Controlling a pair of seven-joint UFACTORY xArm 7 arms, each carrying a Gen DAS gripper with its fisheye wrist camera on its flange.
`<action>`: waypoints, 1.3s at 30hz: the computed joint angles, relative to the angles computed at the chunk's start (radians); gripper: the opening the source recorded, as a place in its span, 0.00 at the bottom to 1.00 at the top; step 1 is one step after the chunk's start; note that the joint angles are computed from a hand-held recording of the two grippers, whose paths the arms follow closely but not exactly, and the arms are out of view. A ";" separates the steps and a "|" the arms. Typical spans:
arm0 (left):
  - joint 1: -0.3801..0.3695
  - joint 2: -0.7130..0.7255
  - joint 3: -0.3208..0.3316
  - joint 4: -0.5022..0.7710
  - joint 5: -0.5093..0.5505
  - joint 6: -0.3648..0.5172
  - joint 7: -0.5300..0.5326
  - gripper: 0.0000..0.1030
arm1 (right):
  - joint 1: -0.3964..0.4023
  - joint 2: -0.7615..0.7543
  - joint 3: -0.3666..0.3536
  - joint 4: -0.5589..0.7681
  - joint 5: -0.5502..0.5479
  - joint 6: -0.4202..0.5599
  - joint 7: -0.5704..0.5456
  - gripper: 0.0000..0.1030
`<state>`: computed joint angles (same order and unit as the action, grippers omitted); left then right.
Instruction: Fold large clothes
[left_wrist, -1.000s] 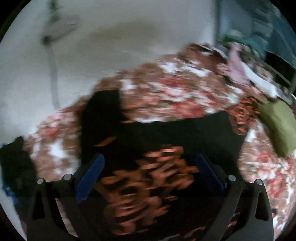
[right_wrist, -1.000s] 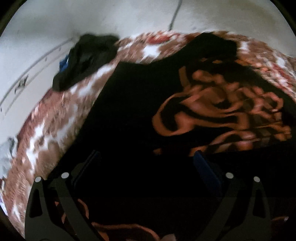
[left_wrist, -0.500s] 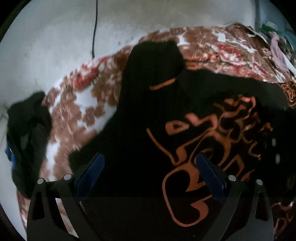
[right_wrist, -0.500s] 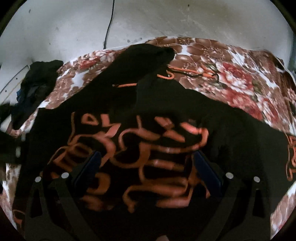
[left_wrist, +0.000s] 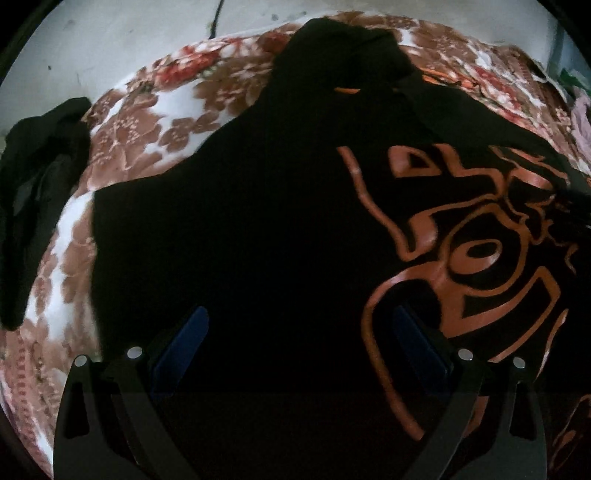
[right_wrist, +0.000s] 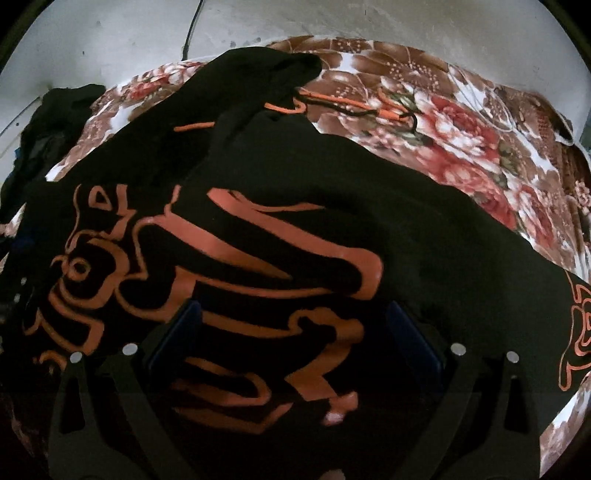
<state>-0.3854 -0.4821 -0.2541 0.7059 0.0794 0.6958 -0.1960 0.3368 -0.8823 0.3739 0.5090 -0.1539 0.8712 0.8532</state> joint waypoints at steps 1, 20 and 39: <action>0.010 -0.005 -0.006 0.008 0.018 0.021 -0.005 0.95 | 0.016 -0.027 -0.011 -0.009 0.015 0.008 0.000 0.95; -0.160 -0.089 -0.255 0.210 -0.074 0.070 -0.236 0.95 | -0.073 -0.627 -0.158 0.084 -0.070 0.738 -0.164 0.96; -0.249 0.393 -0.427 0.653 0.339 0.259 -0.604 0.95 | -0.475 -0.667 -0.966 0.073 -0.478 0.655 -0.277 0.96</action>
